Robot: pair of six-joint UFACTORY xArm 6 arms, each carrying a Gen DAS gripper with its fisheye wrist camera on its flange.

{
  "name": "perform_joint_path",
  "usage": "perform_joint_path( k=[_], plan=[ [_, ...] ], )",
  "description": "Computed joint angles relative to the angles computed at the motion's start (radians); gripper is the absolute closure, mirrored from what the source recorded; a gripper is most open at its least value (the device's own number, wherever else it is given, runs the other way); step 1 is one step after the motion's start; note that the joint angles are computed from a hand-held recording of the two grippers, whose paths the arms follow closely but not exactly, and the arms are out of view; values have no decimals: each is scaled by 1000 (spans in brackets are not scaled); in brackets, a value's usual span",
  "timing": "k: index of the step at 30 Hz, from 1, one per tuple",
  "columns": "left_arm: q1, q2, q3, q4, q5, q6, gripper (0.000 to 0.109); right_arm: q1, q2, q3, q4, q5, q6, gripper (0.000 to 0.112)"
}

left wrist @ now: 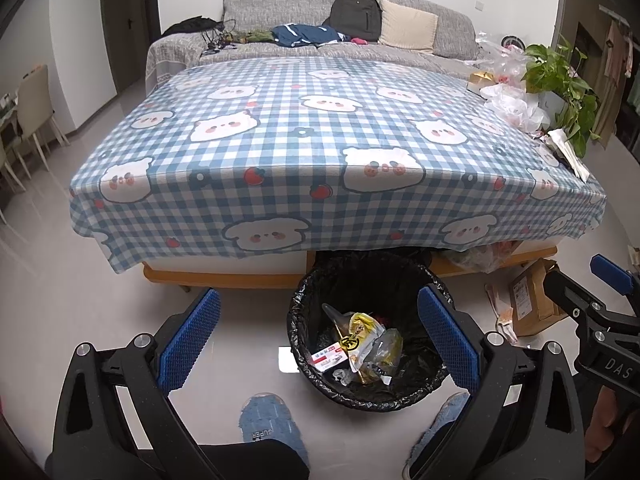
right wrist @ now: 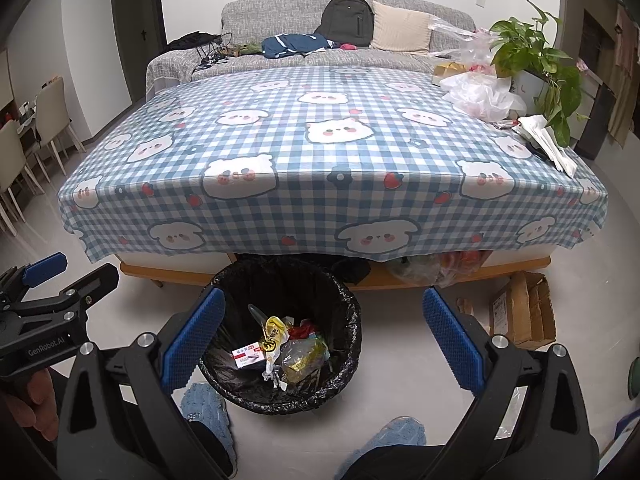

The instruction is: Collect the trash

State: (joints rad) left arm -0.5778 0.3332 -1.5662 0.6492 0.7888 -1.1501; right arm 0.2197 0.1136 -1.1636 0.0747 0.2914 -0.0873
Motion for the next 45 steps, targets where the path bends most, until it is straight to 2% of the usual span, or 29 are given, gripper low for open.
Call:
perform_joint_path(
  k=[45],
  plan=[
    [0,-12,5,15,16,-30,12,-1,11,-13,-6,-12,3,17]
  ],
)
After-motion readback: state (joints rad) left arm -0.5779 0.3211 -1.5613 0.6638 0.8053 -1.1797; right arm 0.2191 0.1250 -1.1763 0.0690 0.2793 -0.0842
